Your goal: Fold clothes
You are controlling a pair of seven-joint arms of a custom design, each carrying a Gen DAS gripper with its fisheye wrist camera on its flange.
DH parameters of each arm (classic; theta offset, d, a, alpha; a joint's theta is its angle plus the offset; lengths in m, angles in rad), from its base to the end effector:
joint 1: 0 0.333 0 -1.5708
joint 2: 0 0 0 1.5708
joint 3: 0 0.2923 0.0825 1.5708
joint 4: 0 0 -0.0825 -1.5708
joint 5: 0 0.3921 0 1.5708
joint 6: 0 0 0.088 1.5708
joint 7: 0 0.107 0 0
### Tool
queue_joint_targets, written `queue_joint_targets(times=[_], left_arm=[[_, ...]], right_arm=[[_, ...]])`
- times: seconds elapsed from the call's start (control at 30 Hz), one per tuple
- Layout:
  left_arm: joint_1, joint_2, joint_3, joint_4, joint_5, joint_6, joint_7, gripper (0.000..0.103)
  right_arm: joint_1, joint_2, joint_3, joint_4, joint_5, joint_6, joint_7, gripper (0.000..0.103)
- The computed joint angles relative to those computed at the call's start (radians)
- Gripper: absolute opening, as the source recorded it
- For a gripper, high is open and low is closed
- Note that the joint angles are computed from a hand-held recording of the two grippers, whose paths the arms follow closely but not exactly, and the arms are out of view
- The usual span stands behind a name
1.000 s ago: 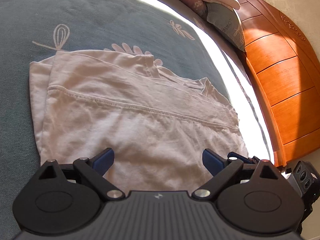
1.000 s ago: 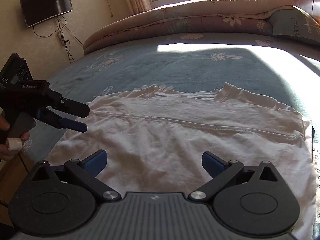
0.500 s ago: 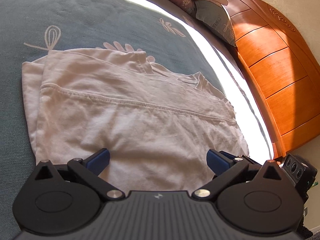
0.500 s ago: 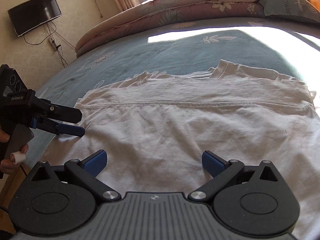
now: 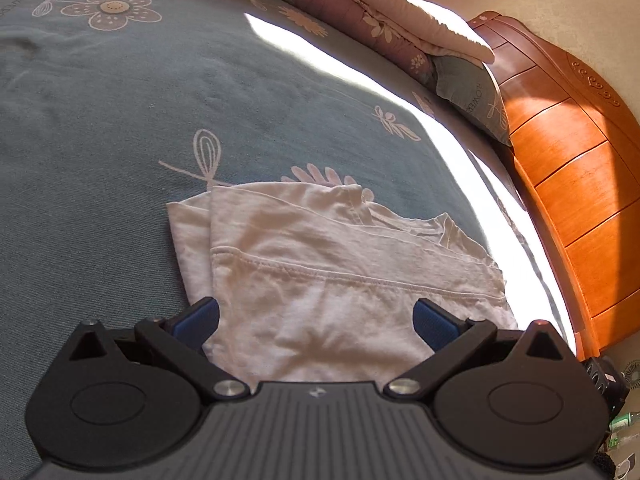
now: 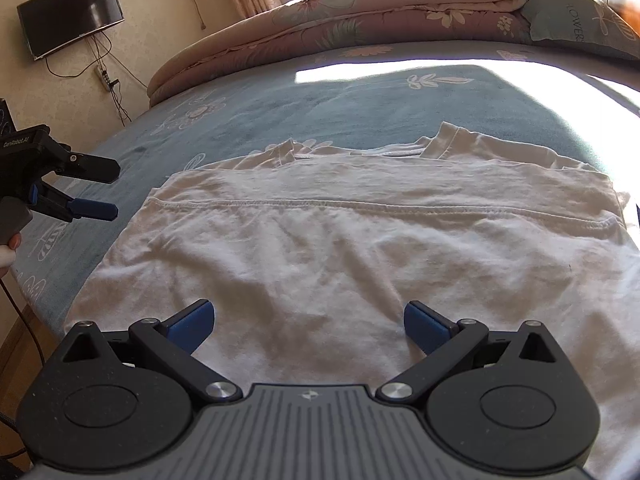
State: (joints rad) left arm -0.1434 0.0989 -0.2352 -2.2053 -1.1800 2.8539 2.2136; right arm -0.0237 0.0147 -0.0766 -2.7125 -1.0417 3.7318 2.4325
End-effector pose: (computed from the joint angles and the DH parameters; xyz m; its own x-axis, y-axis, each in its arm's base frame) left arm 0.5447 -0.1619 0.3448 -0.0984 -0.8481 0.5207 -0.8639 -0.1869 -0.4677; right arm 0.4070 0.0741 0.2887 0.3039 -0.9083 -0.2875 -0.7087 -0.0138 -0.7054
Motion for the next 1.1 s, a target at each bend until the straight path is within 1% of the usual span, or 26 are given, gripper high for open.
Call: queue_joint_targets(times=[0.03, 0.17, 0.37, 0.47, 0.7, 0.77, 0.83, 0.93, 1.0, 1.1], left_arm=[[0.005, 0.0, 0.004, -0.005, -0.01, -0.007, -0.013, 0.102], [0.025, 0.005, 0.012, -0.016, -0.081, -0.058, 0.013, 0.102], [0.035, 0.031, 0.016, -0.013, -0.079, -0.09, 0.0, 0.102], [0.049, 0.047, 0.014, 0.005, -0.117, -0.111, 0.045, 0.102], [0.094, 0.106, 0.015, 0.077, -0.185, -0.197, 0.113, 0.102], [0.114, 0.123, 0.011, 0.095, -0.234, -0.246, 0.144, 0.102], [0.143, 0.141, 0.012, 0.102, -0.288, -0.351, 0.165, 0.102], [0.167, 0.117, 0.021, 0.062, -0.29, -0.461, 0.192, 0.102], [0.178, 0.096, 0.032, 0.027, -0.297, -0.521, 0.205, 0.102], [0.189, 0.108, 0.045, 0.015, -0.359, -0.572, 0.261, 0.102]], right_arm=[[0.001, -0.001, 0.0, -0.003, 0.007, 0.001, -0.006, 0.103], [0.001, -0.001, 0.001, -0.007, 0.013, 0.005, -0.009, 0.103], [-0.001, 0.003, 0.0, -0.004, 0.012, 0.011, -0.005, 0.103], [-0.002, 0.005, 0.0, -0.005, 0.016, 0.016, -0.008, 0.103], [0.003, 0.004, 0.004, -0.012, 0.046, 0.014, -0.04, 0.103], [0.004, 0.001, 0.005, -0.015, 0.052, 0.012, -0.045, 0.103], [0.006, -0.002, 0.005, -0.018, 0.058, 0.01, -0.047, 0.103], [0.006, -0.005, 0.003, -0.015, 0.042, 0.004, -0.033, 0.103], [0.003, -0.003, 0.0, -0.014, 0.032, 0.01, -0.024, 0.103], [0.003, -0.002, 0.001, -0.013, 0.034, 0.01, -0.025, 0.103]])
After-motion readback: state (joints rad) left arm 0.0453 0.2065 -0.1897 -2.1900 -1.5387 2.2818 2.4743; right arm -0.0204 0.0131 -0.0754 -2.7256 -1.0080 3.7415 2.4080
